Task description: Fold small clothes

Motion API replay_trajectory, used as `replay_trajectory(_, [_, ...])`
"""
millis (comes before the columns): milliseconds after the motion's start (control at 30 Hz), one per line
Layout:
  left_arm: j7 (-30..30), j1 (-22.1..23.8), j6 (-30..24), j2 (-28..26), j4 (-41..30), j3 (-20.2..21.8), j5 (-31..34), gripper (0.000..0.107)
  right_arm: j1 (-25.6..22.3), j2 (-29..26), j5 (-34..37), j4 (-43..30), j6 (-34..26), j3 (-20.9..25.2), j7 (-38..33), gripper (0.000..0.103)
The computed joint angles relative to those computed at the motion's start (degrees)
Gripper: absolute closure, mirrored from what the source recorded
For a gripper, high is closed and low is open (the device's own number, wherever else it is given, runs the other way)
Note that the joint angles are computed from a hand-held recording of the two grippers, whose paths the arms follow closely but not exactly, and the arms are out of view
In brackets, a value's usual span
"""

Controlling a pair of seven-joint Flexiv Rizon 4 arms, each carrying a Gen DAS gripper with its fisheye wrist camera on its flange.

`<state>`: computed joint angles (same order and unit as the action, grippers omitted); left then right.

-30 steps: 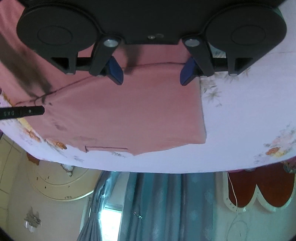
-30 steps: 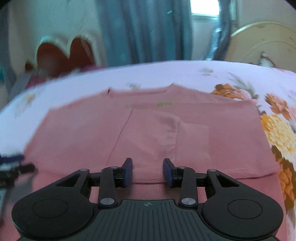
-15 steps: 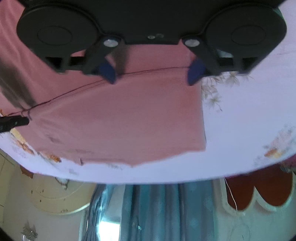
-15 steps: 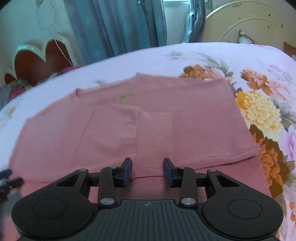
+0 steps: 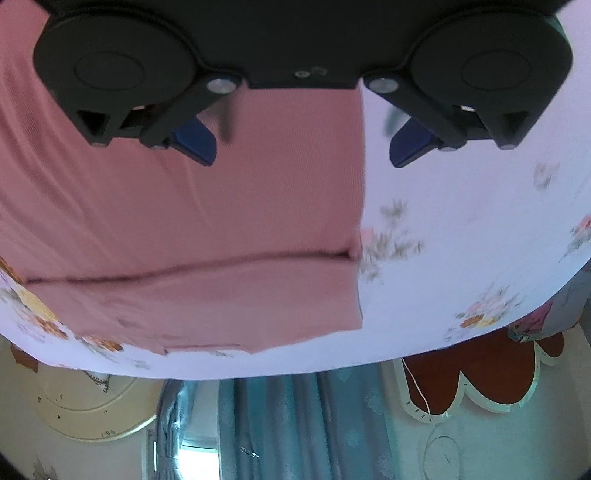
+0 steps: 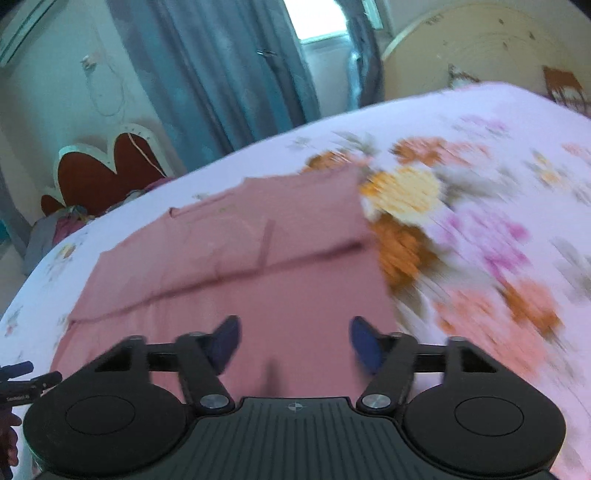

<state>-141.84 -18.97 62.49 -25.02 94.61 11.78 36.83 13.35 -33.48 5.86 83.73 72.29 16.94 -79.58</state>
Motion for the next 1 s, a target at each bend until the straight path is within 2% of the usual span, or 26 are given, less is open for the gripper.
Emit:
replay_trajectory(33, [-0.43, -0.6, -0.43, 1.05, 1.3, -0.2, -0.19, 0.015, -2.42, 1.51, 2.07, 1.98, -0.64, 2.09, -1.53, 0.049])
replay_trajectory(133, [-3.34, -1.78, -0.11, 3.88, 5.31, -0.66, 0.23, 0.024, -7.44, 5.47, 8.12, 6.18, -2.97, 6.07, -6.38, 0.049])
replay_trajectory(167, [-4.67, -1.96, -0.25, 4.82, 6.67, -0.89, 0.24, 0.03, -8.24, 6.5, 10.01, 7.11, -3.72, 6.48, -7.55, 0.049])
replay_trajectory(267, [-9.34, -1.46, 1.22, 7.55, 11.46, -2.0, -0.6, 0.038, -10.56, 9.25, 16.27, 9.58, -5.94, 7.12, -10.73, 0.049])
replay_trajectory(433, [-16.67, 0.89, 10.5, 11.35, 19.68, -2.94, -1.61, 0.039, -14.02, 11.29, 26.81, 10.68, -12.07, 7.91, -16.07, 0.049])
replay_trajectory(633, [-18.42, 1.88, 16.61, 13.43, 24.72, -3.44, -2.95, 0.04, -14.47, 14.18, 35.67, 12.61, -14.39, 6.81, -21.66, 0.049])
replay_trajectory(700, [-17.66, 2.45, 18.34, 13.36, 25.44, -3.59, -3.46, 0.04, -13.54, 14.66, 36.74, 12.73, -13.97, 5.55, -22.88, 0.049])
replay_trajectory(800, [-12.04, 5.78, 23.58, 12.16, 27.15, -5.33, -9.19, 0.04, -11.09, 13.1, 36.79, 10.78, -12.42, 2.39, -21.56, 0.049])
replay_trajectory(867, [-5.6, 11.03, 29.75, 10.4, 29.7, -9.94, -16.77, 0.04, -10.72, 12.0, 37.55, 9.28, -12.49, 1.63, -21.31, 0.049])
replay_trajectory(1000, [-3.82, 17.31, 40.1, 6.67, 32.08, -15.36, -22.45, 0.04, -11.0, 8.51, 37.94, 5.14, -15.01, 1.34, -20.93, 0.049])
